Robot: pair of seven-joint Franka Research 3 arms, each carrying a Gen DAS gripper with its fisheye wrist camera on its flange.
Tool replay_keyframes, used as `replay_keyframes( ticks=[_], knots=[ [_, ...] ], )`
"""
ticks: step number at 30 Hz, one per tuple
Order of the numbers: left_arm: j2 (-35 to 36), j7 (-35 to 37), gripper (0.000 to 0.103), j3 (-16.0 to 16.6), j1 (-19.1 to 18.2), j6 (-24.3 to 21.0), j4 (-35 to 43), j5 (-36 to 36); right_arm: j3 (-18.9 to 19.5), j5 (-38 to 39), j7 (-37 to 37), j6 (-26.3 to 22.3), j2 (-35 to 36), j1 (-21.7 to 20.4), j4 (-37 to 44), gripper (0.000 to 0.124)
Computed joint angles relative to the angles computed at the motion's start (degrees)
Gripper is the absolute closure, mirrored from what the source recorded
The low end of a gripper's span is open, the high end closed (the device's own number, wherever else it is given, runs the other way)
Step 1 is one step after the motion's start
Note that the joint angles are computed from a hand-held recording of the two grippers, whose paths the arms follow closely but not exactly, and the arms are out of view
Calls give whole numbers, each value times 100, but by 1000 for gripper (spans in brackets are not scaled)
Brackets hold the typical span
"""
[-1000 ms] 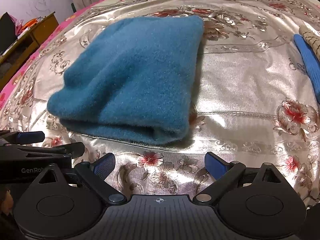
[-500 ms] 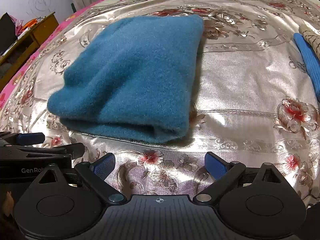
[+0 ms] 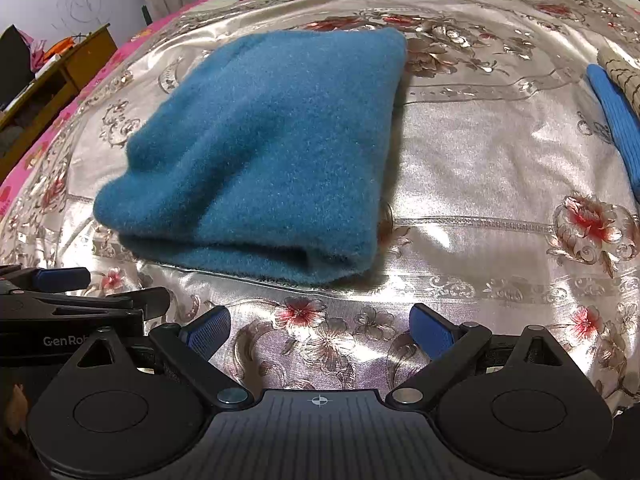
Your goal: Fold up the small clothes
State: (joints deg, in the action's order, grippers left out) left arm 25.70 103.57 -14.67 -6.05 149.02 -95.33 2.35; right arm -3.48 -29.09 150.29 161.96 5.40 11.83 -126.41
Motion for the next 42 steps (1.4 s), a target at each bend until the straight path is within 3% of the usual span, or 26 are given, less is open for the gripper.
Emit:
replay_keyframes(
  ticks=[5, 16, 33, 42],
  knots=[
    [81, -5, 10, -24, 32, -150, 90, -84, -5, 17, -15, -68, 57, 37, 50, 27],
    [-43, -52, 10, 5, 2, 91, -87, 24, -31, -45, 73, 80, -15, 29, -50, 27],
    [-76, -130, 10, -6, 8, 147, -142, 23, -36, -1470, 1138, 17, -77, 15, -17, 27],
    [-93, -165, 10, 11, -11, 107, -154, 60, 48, -1290, 1011, -20, -97, -48, -46, 27]
  ],
)
